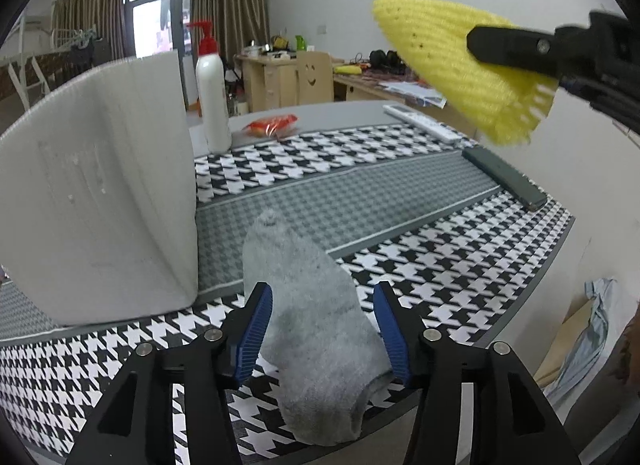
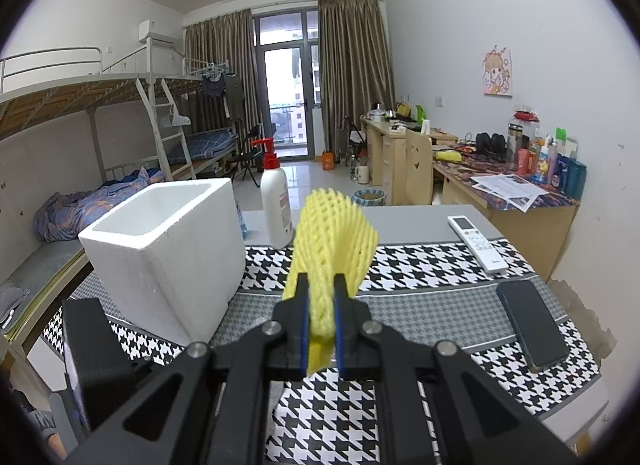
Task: Organize soft objects
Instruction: 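Raise the yellow mesh with the right gripper while the left carries the sock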
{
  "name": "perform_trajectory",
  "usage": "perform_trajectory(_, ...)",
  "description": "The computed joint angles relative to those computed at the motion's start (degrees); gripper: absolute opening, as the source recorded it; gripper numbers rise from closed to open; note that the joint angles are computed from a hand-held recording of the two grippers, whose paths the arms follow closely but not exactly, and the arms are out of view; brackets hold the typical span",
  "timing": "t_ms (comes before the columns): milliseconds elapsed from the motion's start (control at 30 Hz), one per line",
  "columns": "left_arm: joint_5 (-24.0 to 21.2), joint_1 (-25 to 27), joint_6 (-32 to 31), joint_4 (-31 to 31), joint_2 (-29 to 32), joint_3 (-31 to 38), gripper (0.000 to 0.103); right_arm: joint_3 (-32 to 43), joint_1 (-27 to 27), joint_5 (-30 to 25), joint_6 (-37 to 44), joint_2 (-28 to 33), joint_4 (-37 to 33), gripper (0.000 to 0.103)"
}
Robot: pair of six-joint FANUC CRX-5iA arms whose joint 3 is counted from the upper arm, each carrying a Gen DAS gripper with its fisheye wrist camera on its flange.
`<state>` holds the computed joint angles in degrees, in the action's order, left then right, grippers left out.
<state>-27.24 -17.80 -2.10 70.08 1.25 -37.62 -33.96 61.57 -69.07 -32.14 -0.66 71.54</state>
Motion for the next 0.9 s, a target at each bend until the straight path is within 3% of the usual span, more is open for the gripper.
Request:
perform_trajectory(667, 0.16, 1.26, 6.88, -10.03, 2.86, 2.21, 0.054, 0.48, -0.68, 1.74, 1.31, 0.99, 1.53, 0.012)
perform_trajectory(900, 0.34, 0.63, 3.00, -7.10, 2.71, 1.41, 0.028, 0.99, -0.56, 1.65, 1.78, 1.37, 1.77, 0.012)
